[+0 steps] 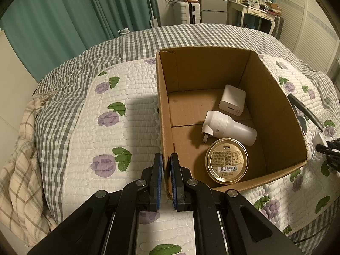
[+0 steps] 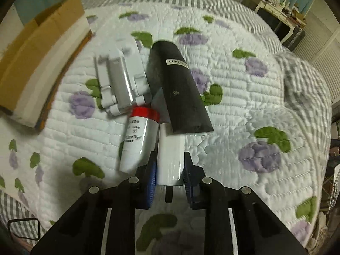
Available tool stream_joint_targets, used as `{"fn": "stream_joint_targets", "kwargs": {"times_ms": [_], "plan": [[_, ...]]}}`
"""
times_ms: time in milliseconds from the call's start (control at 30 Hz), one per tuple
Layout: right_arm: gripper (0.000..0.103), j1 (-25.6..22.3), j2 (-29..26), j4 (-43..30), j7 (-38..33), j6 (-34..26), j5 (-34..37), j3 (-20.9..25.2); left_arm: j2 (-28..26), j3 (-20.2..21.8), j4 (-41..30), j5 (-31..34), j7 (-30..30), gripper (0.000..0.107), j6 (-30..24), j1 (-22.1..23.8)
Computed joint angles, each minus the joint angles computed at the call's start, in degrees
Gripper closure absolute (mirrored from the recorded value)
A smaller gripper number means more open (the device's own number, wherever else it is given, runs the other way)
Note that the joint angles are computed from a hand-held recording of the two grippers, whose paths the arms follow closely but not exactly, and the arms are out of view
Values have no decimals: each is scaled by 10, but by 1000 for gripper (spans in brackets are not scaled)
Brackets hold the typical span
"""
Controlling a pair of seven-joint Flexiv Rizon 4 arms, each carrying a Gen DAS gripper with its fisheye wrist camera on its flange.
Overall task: Organize rigid objects
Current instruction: 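Carry the white item into the box and release it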
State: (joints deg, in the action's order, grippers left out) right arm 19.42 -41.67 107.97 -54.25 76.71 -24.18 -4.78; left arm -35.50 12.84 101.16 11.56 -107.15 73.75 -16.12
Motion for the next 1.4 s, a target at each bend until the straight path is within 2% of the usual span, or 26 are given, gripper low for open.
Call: {"fn": "stream_joint_targets", "kwargs": {"times_ms": [67, 200, 300, 500, 633, 767, 900, 1033, 1100, 1267, 1333, 1400], "plan": [[81, 5, 8, 1, -1, 0, -3, 0, 0, -1, 0, 0, 1, 99, -1, 1], [81, 28, 43, 34, 9, 47, -22, -27, 0, -1, 0, 0, 0, 99, -1, 1], [81, 52, 55, 33, 15, 74, -38, -51, 0, -1, 0, 0, -1, 99, 1, 1], [81, 64, 46, -48, -13, 92, -50, -41, 1, -2, 1, -1, 0, 99, 1, 2], [81, 44, 4, -150, -53, 74, -36, 16, 1, -3, 1, -2, 1, 99, 2, 3], [81, 28, -66, -272, -111, 20, -11, 83, 1, -6, 2, -5, 3, 99, 4, 5], [81, 42, -154, -410, -155, -71, 16, 107, 1, -9, 3, -9, 8, 99, 7, 9], [81, 42, -219, -503, -202, -118, 58, 138, 2, -16, 8, -18, 19, 99, 12, 16], [80, 48, -239, -535, -212, -128, 74, 139, 1, -14, 6, -19, 21, 99, 12, 15], [80, 61, -253, -558, -208, -132, 108, 118, 0, -9, 6, -21, 22, 99, 13, 10], [74, 59, -242, -541, -211, -119, 119, 118, -1, -3, 5, -17, 19, 99, 11, 5], [56, 58, -216, -494, -212, -76, 123, 107, -1, -2, 4, -16, 18, 99, 10, 4]]}}
